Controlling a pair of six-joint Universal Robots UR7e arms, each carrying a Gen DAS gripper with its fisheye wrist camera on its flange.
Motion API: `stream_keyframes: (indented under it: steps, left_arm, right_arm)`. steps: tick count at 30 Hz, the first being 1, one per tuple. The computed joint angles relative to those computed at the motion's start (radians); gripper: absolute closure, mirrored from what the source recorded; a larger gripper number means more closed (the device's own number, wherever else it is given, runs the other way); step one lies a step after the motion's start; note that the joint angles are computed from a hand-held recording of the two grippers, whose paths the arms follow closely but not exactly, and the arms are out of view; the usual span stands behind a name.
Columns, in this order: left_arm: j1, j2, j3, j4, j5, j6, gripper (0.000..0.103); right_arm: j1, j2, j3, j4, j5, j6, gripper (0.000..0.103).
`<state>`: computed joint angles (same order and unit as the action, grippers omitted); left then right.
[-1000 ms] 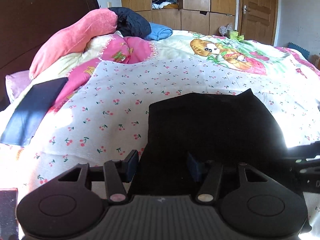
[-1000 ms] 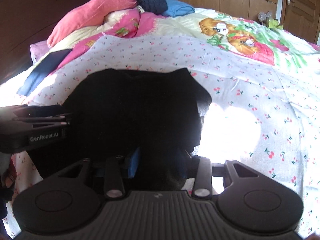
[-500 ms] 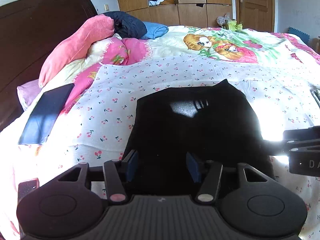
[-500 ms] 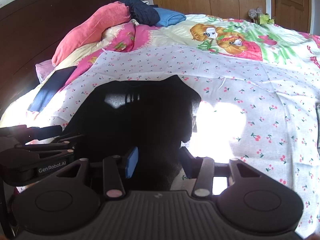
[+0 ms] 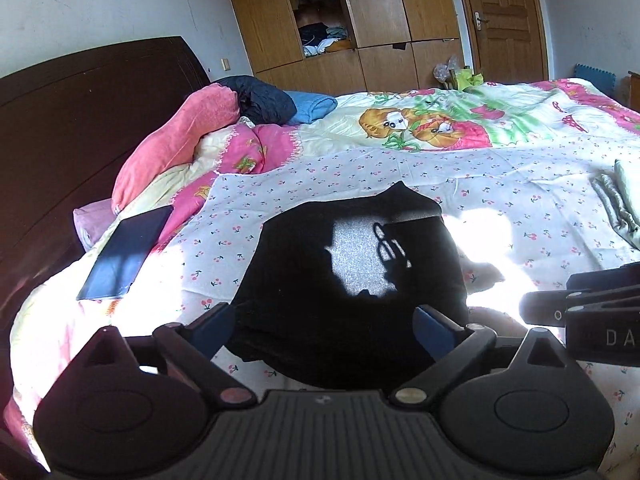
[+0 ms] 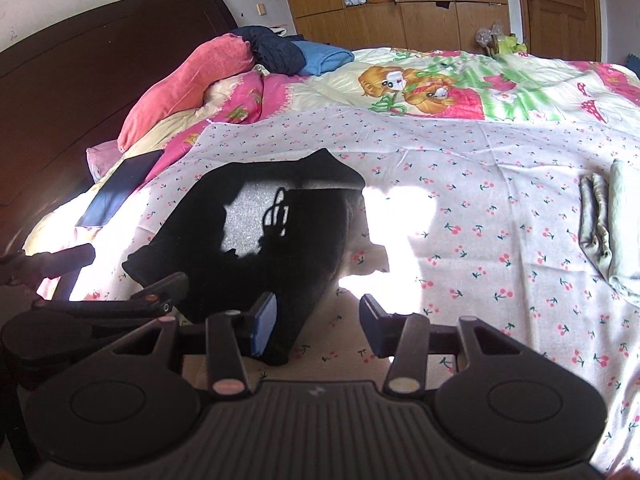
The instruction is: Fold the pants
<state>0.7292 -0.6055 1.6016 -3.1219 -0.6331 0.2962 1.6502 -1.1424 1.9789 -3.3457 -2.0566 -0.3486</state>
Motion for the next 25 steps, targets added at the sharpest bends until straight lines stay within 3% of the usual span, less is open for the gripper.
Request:
stream_keyframes:
  steps: [9,25]
  left_arm:
    - [-0.012,-0.051,0.063,0.087,-0.014,-0.162,0.0]
    - [-0.017,-0.061,0.085,0.121,0.017,-0.2,0.0]
  right_arm:
    - [-0.003,-0.034,0.062,-0.025,0.008,0.019,0.055]
    - [-0.014,-0.039,0.081,-0.01,0.032,0.045,0.055]
